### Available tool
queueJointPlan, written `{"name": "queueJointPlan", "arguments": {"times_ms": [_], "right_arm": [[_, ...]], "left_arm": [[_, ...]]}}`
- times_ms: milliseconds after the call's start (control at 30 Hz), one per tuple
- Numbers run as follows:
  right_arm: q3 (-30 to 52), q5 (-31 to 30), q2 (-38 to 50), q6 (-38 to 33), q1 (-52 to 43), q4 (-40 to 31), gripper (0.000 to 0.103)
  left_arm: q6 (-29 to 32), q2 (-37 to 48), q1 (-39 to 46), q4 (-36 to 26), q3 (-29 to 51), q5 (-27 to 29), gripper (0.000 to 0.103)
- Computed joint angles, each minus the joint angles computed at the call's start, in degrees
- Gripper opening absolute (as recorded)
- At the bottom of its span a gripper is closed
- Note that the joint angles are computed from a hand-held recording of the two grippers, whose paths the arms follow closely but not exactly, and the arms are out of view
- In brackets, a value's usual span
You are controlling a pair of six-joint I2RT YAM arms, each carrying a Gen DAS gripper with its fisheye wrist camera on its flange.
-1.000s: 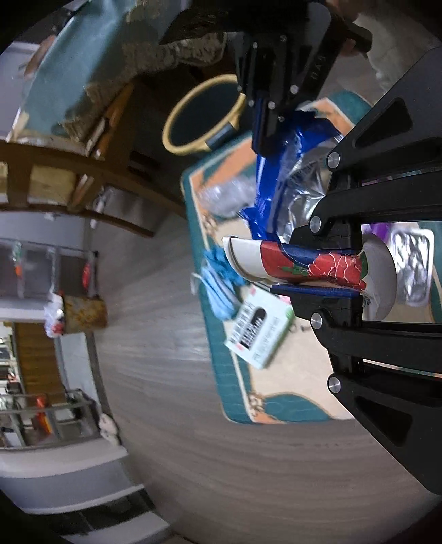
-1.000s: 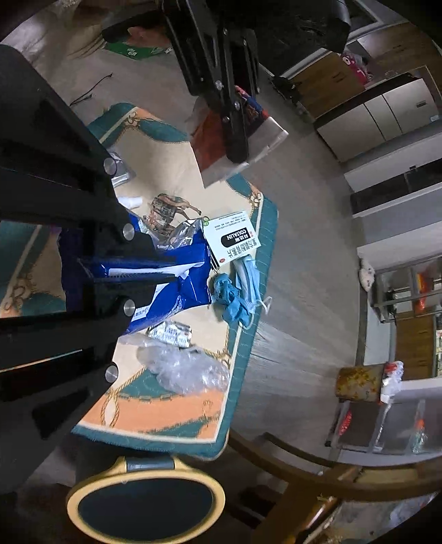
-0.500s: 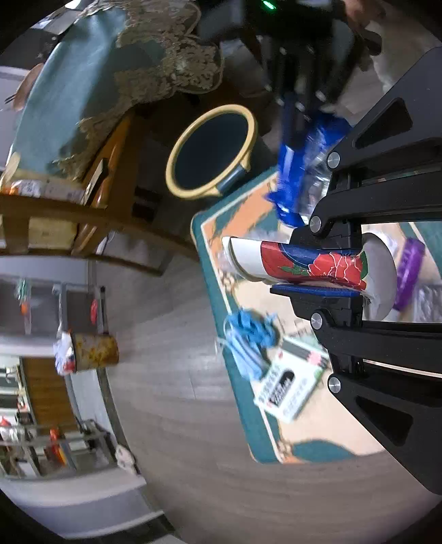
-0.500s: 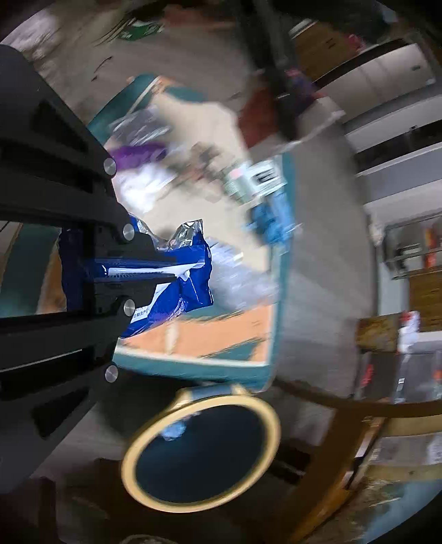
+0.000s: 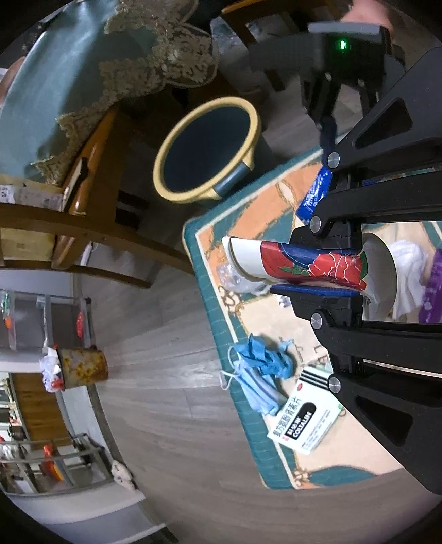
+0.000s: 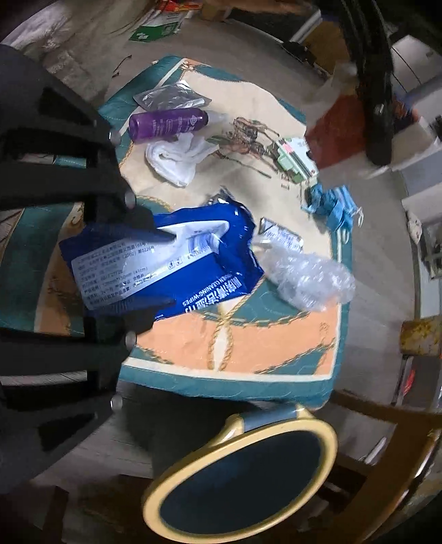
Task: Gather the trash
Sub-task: 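Grasp the red-flowered cup with the left gripper while the right gripper grasps the blue wipes pack, then carry the cup and wipes pack over the wastebasket and open both grippers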
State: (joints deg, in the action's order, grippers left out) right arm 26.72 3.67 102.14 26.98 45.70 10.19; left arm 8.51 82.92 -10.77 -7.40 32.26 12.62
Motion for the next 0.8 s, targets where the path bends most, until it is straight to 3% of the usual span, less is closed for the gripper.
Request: {"name": "queueJointPlan", "arguments": {"times_ms": [167, 267, 333, 467, 600, 800], "right_arm": [[1.7, -1.4, 0.8, -3.9, 1.1, 0.3, 0.041], [5.4, 1.8, 6.0, -5.4, 2.9, -2.5, 0.039], [5.6, 2.3, 7.3, -4.7, 2.4, -1.8, 0.016], [3.7, -0.1, 3.3, -3.6, 0.9, -2.3, 0.006], [0.2, 1.1, -11.9, -1.2, -0.4, -10.4, 0.006], [-3.2, 9.2, -41.6, -1.2, -6.3, -29.2, 0.006]], "left_arm": [[0.3, 3.4, 2.9, 0.6, 1.3, 0.7, 0.015], [0.6, 4.8, 3.7, 1.1, 1.7, 0.2, 0.015], [0.3, 5.3, 3.7, 1.3, 1.9, 0.0, 0.015], [0.2, 3.9, 3.0, 0.9, 1.6, 0.3, 0.015], [-0.2, 1.5, 2.3, 0.4, 0.9, 1.0, 0.015], [-0.3, 1.7, -0.3, 1.7, 0.6, -0.5, 0.015]]}}
